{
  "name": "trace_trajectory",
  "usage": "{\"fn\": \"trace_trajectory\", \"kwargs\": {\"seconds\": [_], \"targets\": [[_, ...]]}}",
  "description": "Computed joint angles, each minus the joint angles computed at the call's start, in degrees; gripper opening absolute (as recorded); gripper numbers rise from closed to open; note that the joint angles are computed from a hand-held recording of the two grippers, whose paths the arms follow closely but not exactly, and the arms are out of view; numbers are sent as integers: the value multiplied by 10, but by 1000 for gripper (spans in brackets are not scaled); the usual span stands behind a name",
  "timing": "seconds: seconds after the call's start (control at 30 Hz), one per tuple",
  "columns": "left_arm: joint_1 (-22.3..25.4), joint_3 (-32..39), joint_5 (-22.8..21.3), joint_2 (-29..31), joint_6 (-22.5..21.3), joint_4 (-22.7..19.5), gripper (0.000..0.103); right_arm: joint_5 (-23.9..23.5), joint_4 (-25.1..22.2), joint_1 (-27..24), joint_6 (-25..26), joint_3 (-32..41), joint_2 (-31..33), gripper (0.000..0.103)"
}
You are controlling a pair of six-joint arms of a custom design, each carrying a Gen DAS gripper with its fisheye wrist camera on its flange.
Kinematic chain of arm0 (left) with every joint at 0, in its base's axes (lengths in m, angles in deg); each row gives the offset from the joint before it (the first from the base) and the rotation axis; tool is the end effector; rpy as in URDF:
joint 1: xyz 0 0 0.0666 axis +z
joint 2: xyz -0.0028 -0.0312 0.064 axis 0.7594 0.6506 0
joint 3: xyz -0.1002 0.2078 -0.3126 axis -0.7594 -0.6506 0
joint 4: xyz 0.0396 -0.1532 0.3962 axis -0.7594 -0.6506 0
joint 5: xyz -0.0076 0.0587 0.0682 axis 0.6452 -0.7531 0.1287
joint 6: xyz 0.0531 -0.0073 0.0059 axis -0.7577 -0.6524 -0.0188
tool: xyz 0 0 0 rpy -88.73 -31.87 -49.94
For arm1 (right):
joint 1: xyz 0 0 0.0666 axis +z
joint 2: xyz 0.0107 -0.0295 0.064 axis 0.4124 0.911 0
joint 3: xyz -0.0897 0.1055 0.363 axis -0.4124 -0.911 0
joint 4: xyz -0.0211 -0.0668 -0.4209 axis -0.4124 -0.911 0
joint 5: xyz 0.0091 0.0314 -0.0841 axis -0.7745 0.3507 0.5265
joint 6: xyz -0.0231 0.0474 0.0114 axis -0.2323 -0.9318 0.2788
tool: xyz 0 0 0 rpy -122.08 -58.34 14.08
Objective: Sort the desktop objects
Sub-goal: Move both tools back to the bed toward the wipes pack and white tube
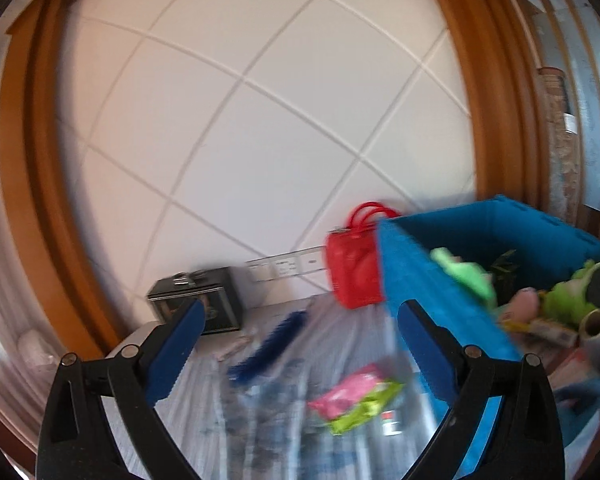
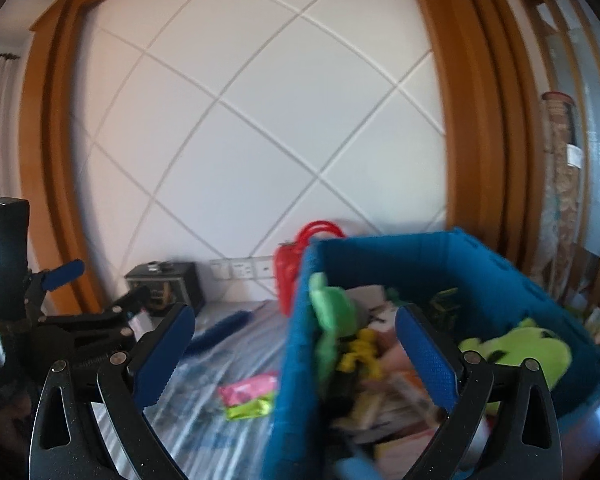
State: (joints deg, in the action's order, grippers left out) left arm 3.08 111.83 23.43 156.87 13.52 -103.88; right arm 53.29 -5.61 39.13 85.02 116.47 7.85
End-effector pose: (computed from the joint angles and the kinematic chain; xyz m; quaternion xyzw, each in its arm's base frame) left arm 0.3959 -0.3686 0.6155 -0.1200 0.8050 0.1924 0.5482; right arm 0.4284 0.1236 0.6147 -0.1961 0.7841 0.1938 0.5560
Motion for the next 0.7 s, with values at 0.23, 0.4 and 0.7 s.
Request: {"fn": "trace_trajectory", "kwargs": {"seconds": [0.23,0.4,0.7], "targets": [[52,-180,36,-128,-20,42,99,38,-16,101,-12,-3,30,102],[95,-265,84,-178,-59,87,99,71,-23,163,-18,-25,60,102],[152,-341,202,-185,-163,219,99,101,-38,187,-57,-74,138,102]]}}
